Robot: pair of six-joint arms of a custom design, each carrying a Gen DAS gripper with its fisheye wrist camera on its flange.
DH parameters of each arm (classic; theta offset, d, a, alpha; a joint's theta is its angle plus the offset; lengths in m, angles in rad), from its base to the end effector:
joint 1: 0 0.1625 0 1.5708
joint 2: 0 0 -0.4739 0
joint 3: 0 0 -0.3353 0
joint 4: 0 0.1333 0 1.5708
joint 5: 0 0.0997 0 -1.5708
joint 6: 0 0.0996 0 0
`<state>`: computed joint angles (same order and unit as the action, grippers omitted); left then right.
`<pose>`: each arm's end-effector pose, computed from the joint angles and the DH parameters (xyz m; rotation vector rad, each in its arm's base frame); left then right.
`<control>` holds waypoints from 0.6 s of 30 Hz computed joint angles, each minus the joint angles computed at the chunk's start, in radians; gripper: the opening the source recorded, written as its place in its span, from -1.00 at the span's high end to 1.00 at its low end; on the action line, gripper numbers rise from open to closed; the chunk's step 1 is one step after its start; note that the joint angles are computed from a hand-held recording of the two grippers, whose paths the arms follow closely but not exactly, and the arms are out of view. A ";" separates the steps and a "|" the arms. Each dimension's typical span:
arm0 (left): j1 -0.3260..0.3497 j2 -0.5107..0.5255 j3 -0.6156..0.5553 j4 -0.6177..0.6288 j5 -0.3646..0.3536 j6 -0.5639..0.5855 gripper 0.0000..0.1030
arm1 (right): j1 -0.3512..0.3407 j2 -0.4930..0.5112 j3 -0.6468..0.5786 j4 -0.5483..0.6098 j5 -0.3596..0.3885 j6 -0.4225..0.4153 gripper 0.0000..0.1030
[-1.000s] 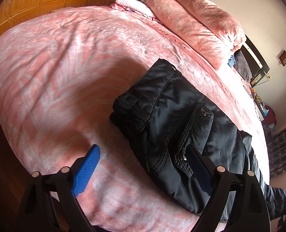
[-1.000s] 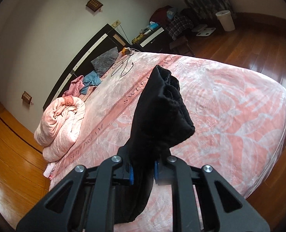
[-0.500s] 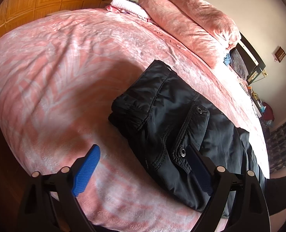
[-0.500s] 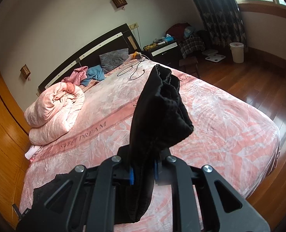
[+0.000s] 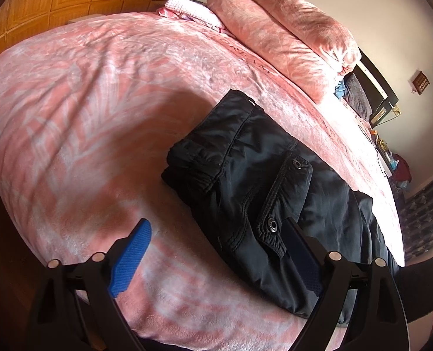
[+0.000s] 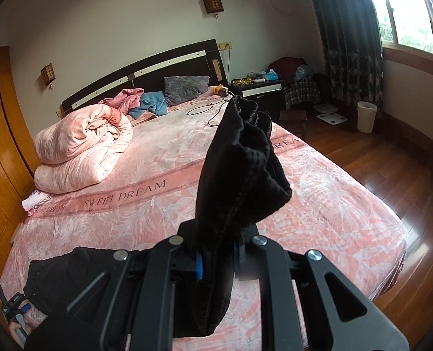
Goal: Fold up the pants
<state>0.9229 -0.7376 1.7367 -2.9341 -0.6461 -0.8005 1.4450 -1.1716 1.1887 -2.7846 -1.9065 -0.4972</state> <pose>-0.2206 -0.6441 0.1787 -0.4081 2.4088 -1.1389 0.0190 -0.6509 0.6518 0.1536 -2.1697 1.2899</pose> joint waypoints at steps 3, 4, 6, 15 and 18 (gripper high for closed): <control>-0.001 0.000 0.001 -0.002 0.000 0.001 -0.77 | 0.017 0.004 0.013 -0.024 -0.020 -0.027 0.75; -0.002 -0.001 0.004 -0.007 0.000 0.003 -0.77 | 0.025 0.007 0.019 -0.037 -0.030 -0.039 0.75; -0.001 -0.002 0.007 -0.016 -0.002 0.006 -0.77 | 0.037 0.011 0.029 -0.058 -0.043 -0.056 0.75; 0.000 -0.007 0.015 -0.018 -0.003 -0.001 -0.77 | 0.074 0.020 0.091 -0.164 -0.062 -0.136 0.75; 0.000 -0.005 0.011 -0.009 0.000 -0.004 -0.77 | 0.083 0.026 0.104 -0.193 -0.067 -0.179 0.75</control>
<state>0.9225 -0.7427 1.7474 -2.9431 -0.6465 -0.8042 1.5279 -1.1460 1.2928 -2.9779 -1.9739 -0.6763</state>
